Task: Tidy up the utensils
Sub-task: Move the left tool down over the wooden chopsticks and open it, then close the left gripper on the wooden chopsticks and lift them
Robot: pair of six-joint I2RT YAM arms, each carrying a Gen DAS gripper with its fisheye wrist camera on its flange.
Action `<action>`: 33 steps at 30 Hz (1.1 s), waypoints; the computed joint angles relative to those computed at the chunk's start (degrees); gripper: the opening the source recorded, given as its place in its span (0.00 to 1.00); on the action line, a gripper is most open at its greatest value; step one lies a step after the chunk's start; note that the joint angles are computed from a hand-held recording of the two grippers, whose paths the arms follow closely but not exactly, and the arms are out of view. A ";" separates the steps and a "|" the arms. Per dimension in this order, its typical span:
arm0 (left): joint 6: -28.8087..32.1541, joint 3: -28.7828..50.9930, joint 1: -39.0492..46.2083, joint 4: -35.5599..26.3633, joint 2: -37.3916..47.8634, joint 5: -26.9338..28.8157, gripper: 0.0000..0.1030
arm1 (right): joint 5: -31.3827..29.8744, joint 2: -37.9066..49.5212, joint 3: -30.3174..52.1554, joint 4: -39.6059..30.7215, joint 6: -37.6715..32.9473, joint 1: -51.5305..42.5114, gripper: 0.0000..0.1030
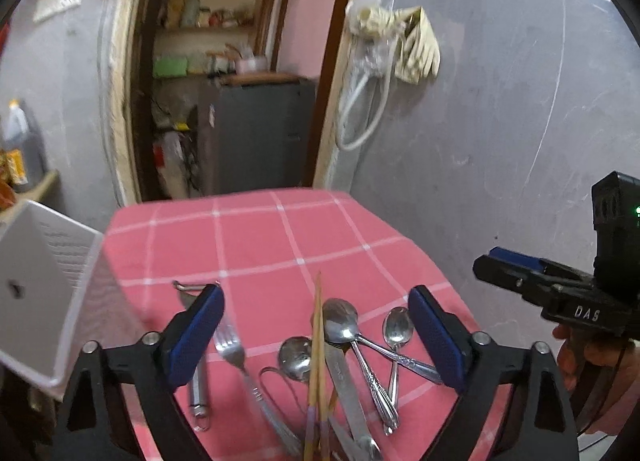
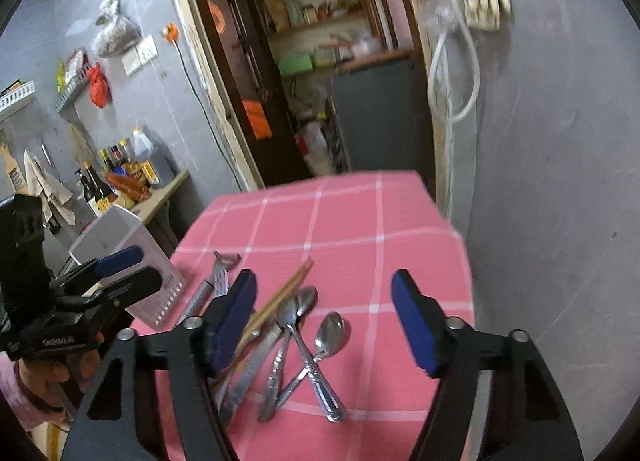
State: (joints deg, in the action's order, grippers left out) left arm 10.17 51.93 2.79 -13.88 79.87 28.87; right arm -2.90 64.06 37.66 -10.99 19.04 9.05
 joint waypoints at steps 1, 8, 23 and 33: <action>-0.17 0.85 -0.48 0.02 1.87 -0.06 0.85 | -0.80 1.22 -0.44 1.06 0.03 -0.27 0.55; -1.29 11.83 -4.37 -4.05 18.30 -0.83 0.60 | -8.23 14.03 -2.45 10.46 -0.02 -2.67 0.35; 4.61 40.93 -5.22 -33.29 43.09 4.98 0.32 | -16.18 27.06 -0.66 16.90 -0.20 -4.14 0.20; 4.37 57.99 -5.14 -48.05 54.17 7.32 0.13 | -21.02 30.53 0.79 16.09 0.56 -6.20 0.20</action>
